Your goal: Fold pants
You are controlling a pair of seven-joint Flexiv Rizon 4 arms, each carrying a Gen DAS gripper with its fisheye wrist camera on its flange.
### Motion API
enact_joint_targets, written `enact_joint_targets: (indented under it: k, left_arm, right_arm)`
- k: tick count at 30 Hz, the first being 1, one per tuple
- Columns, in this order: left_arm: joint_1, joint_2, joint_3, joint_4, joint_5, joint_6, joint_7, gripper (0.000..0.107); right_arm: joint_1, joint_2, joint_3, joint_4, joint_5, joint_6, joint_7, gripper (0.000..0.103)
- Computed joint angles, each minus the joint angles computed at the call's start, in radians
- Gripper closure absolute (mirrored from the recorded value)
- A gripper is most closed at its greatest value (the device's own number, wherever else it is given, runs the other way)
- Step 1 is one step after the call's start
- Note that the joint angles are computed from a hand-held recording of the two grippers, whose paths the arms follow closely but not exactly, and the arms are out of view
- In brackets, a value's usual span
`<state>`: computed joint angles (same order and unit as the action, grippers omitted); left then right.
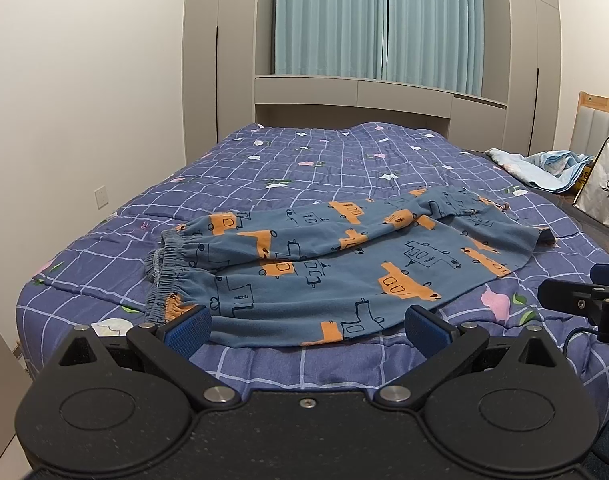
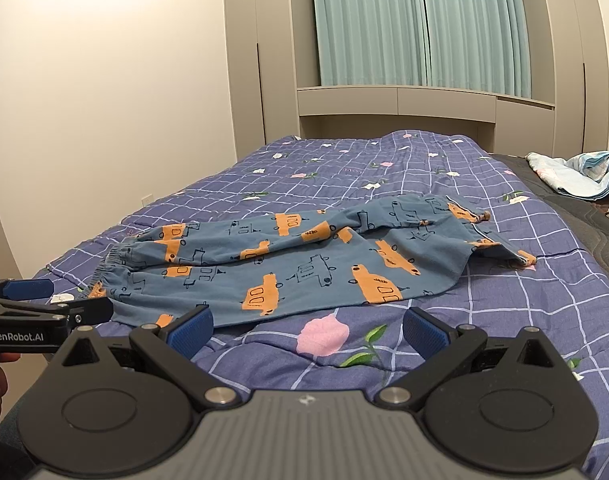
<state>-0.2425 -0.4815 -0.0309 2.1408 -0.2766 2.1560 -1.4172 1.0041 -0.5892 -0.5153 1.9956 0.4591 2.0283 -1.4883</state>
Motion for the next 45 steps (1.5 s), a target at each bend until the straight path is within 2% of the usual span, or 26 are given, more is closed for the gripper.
enact_joint_targets:
  k: [7,11,17,23,30,33,40,45]
  left_arm:
    - [0.009,0.008,0.001,0.011,0.012,-0.004,-0.004,0.004]
    - [-0.039,-0.002,0.034,-0.007,-0.053,-0.034,0.033,0.004]
    - [-0.124,-0.024,0.097,-0.059,-0.186,-0.095,0.110,0.004]
    - [-0.195,-0.062,0.168,-0.142,-0.315,-0.145,0.188,0.004]
    - [-0.299,-0.129,0.311,-0.278,-0.487,-0.259,0.241,0.004]
    - [-0.365,-0.181,0.423,-0.351,-0.520,-0.322,0.218,0.004]
    - [-0.423,-0.279,0.598,-0.488,-0.487,-0.446,0.128,0.004]
    - [-0.423,-0.343,0.692,-0.583,-0.436,-0.548,0.060,0.004]
  right_arm:
    - [-0.002,0.000,0.002,-0.001,-0.002,-0.002,-0.001,0.000]
    - [-0.018,0.006,0.015,-0.006,-0.031,-0.031,0.007,0.000]
    - [-0.122,0.021,0.092,-0.037,-0.161,-0.073,0.033,0.000]
    - [-0.278,0.014,0.206,-0.113,-0.318,-0.141,0.070,0.000]
    - [-0.386,-0.031,0.262,-0.209,-0.455,-0.202,0.141,0.000]
    - [-0.432,-0.054,0.292,-0.254,-0.504,-0.223,0.172,0.000]
    - [-0.568,-0.122,0.414,-0.387,-0.632,-0.272,0.212,0.000]
    - [-0.647,-0.179,0.496,-0.497,-0.710,-0.316,0.213,0.000]
